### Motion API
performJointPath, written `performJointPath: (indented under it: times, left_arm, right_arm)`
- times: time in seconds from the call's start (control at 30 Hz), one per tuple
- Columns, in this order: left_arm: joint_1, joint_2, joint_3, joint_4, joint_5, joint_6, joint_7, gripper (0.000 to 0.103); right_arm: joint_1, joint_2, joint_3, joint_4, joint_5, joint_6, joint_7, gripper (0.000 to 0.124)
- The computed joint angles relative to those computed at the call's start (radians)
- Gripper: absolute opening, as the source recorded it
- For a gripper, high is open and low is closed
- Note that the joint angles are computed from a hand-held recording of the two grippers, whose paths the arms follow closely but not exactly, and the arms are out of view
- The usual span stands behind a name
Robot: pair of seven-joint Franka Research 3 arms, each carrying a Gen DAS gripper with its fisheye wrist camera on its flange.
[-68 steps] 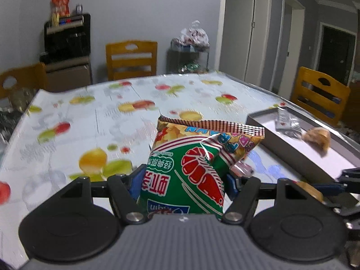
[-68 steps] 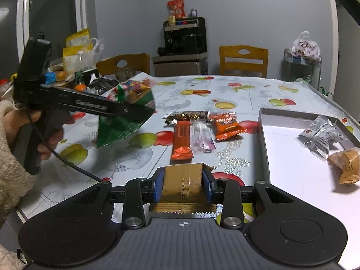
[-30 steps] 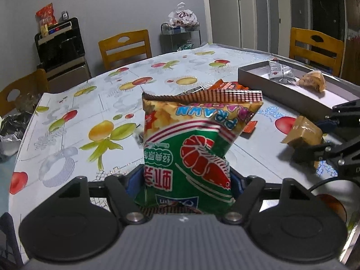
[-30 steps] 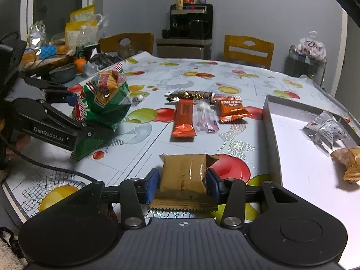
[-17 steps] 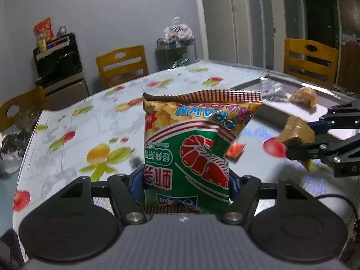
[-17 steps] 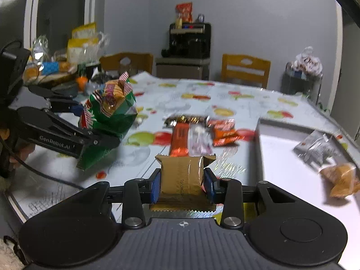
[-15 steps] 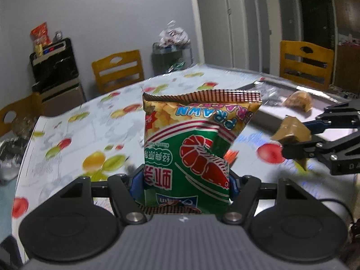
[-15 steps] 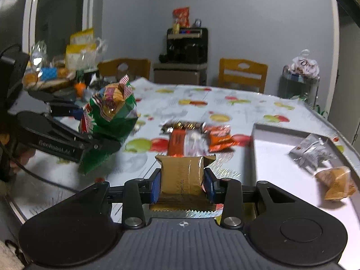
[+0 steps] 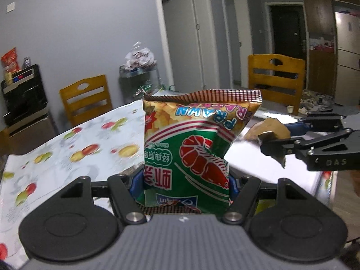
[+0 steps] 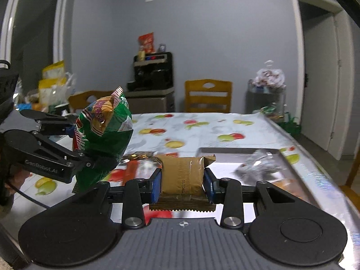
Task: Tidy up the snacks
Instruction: 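Carry the green bag with left tool while right tool carries gold packet to box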
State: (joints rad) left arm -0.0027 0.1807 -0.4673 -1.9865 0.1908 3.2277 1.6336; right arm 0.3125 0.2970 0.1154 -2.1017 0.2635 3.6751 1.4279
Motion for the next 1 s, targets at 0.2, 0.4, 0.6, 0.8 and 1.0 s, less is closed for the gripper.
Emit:
performJointPath:
  times: [0.2, 0.4, 0.6, 0.8, 1.0]
  left_arm:
    - [-0.067, 0.067, -0.004, 0.097, 0.022, -0.032, 0.016, 0.068]
    - [-0.134, 0.137, 0.001, 0.192, 0.030, -0.087, 0.047, 0.068]
    - [-0.148, 0.211, -0.038, 0.276, -0.020, -0.165, 0.129, 0.068]
    - [-0.179, 0.261, -0.051, 0.326, -0.064, -0.212, 0.217, 0.068]
    - [-0.229, 0.297, -0.021, 0.366, -0.087, -0.253, 0.243, 0.068]
  right_arm:
    - [0.007, -0.018, -0.032, -0.038, 0.088, 0.033, -0.030, 0.039]
    - [0.004, -0.029, -0.051, -0.075, 0.168, 0.046, -0.060, 0.039]
    - [-0.010, -0.034, -0.060, -0.098, 0.220, 0.043, -0.062, 0.039]
    - [-0.021, -0.026, -0.062, -0.102, 0.234, 0.026, -0.058, 0.039]
    - [-0.015, -0.019, -0.069, -0.097, 0.242, 0.002, -0.078, 0.039]
